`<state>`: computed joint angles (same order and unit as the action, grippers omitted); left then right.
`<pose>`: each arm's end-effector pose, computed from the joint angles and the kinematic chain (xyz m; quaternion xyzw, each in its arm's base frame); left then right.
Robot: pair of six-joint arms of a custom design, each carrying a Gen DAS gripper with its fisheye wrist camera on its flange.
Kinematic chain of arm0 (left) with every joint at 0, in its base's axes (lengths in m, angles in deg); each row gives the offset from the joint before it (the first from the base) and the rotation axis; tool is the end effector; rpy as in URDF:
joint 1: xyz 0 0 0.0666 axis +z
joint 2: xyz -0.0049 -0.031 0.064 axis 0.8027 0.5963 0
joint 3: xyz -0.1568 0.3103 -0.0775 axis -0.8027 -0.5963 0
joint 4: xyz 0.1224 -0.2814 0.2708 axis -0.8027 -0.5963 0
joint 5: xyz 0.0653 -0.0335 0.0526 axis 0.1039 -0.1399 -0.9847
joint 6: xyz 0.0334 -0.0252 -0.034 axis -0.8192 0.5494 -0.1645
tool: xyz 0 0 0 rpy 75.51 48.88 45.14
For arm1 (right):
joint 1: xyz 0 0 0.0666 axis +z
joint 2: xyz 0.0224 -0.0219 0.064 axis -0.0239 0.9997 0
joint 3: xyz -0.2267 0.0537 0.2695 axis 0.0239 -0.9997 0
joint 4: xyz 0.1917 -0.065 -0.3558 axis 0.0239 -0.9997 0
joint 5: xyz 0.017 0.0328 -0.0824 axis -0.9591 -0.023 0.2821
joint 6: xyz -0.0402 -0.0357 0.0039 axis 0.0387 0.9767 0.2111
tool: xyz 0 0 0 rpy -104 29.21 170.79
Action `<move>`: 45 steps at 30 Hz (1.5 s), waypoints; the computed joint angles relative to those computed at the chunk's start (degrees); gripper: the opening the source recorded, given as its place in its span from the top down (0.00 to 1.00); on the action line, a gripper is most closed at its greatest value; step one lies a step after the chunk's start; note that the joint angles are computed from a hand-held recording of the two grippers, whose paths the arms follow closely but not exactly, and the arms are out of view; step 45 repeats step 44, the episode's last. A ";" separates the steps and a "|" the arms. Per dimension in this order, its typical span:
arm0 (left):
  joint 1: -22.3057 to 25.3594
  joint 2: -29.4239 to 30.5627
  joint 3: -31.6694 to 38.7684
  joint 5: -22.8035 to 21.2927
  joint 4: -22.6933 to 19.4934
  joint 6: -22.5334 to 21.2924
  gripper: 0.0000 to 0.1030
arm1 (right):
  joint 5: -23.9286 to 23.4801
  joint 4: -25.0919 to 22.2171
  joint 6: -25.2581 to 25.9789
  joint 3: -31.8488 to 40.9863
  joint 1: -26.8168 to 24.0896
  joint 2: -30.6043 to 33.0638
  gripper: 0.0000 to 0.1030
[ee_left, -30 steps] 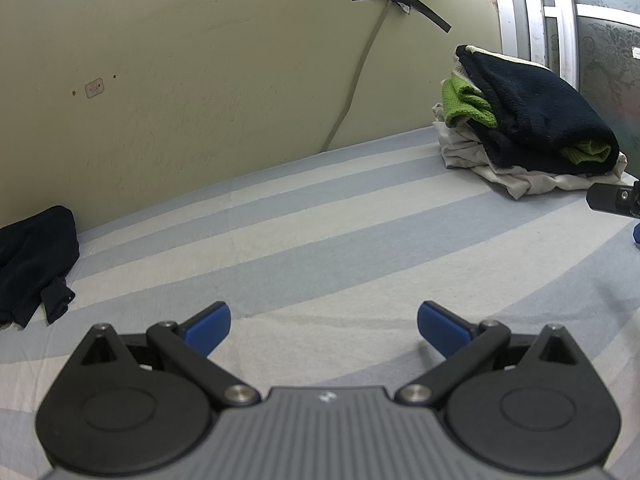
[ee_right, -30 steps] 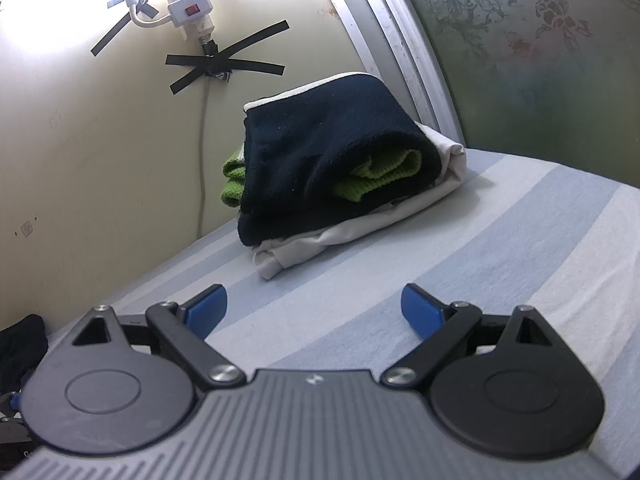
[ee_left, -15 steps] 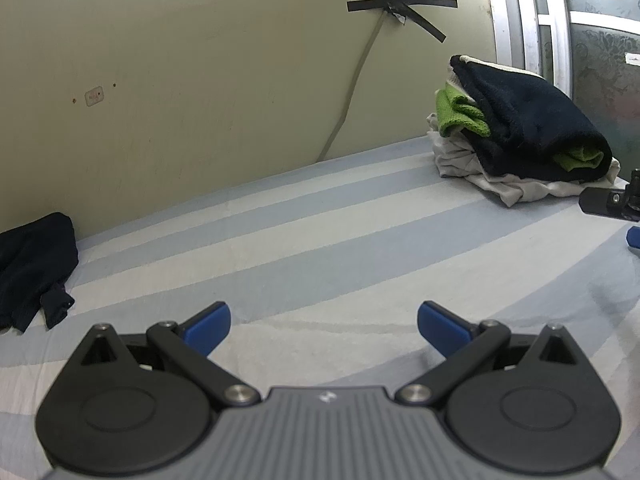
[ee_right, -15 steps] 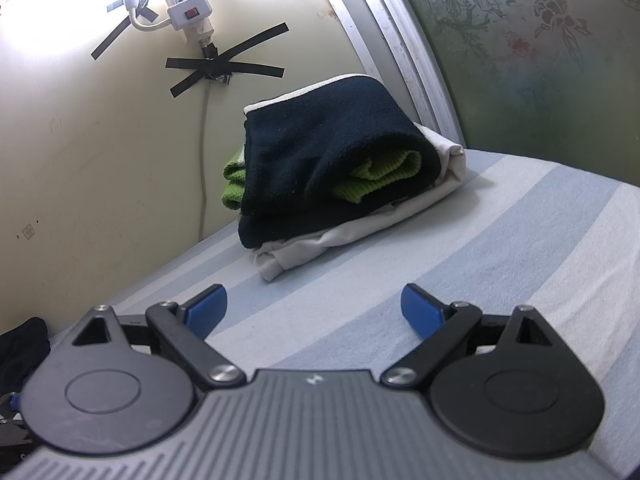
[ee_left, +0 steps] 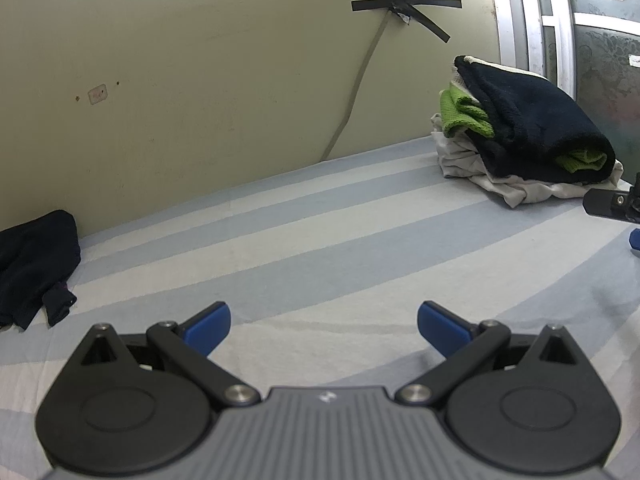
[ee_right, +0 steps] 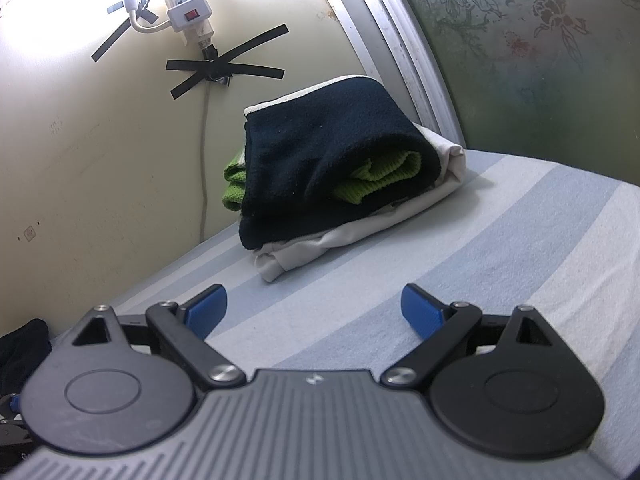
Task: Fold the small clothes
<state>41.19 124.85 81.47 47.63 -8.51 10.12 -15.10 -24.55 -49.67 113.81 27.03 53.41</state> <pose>0.6177 -0.1512 0.3772 0.4353 0.7772 -0.1470 0.4299 0.4878 0.2274 0.3762 0.5443 0.6509 -0.1075 0.5181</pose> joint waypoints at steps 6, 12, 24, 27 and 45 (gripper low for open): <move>0.03 0.12 0.14 -0.10 0.02 -0.14 0.00 | 0.01 -0.14 -0.11 0.10 0.02 0.06 0.07; -0.07 -0.02 -0.12 -0.45 0.41 -0.32 0.00 | 0.04 -0.11 -0.13 0.06 0.05 0.03 0.07; -0.23 -0.05 -0.28 -1.04 0.58 -0.38 0.00 | 0.07 -0.06 -0.14 0.05 0.03 0.05 0.07; -0.21 0.02 -0.22 -1.03 0.60 -0.45 0.00 | 0.09 -0.02 -0.10 0.03 0.04 0.03 0.07; -0.07 -0.52 -1.22 0.13 2.08 -1.12 0.00 | 0.15 -0.11 -0.18 0.11 0.09 0.07 0.07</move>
